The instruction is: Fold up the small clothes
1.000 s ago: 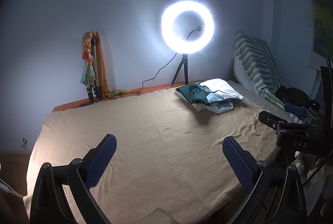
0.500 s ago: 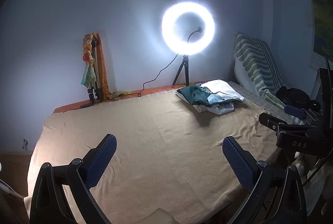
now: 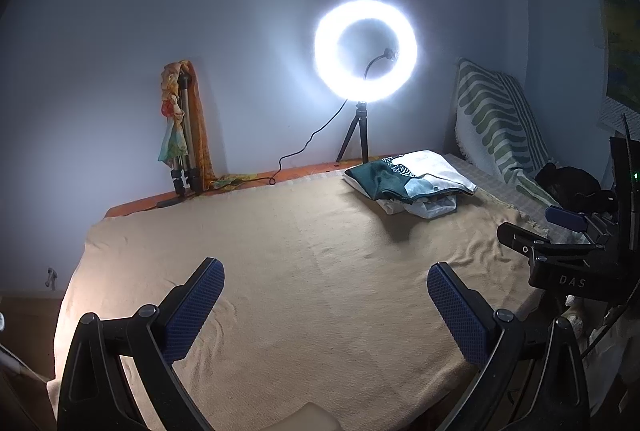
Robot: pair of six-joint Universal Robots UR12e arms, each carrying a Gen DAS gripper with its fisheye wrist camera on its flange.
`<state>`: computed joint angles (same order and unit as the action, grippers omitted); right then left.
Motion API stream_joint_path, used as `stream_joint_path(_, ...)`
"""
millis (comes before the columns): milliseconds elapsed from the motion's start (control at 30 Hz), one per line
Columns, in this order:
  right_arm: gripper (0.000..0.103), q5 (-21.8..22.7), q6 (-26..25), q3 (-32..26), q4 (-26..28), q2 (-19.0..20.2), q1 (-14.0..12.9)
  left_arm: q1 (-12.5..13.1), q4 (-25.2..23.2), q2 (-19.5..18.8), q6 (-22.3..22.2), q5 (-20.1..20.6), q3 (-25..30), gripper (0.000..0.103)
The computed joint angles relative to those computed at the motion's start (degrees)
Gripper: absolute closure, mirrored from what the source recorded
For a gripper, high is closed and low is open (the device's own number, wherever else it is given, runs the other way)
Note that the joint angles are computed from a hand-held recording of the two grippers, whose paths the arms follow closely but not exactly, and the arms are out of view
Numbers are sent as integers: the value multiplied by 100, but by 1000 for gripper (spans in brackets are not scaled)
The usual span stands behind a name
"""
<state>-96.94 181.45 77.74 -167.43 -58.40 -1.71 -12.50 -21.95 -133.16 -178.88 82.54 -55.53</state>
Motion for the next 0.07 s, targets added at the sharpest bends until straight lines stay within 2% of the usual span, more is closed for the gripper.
stream_joint_path(67,0,3,-6,-26,16,31,-12,2,-54,-26,-25,32,36,0)
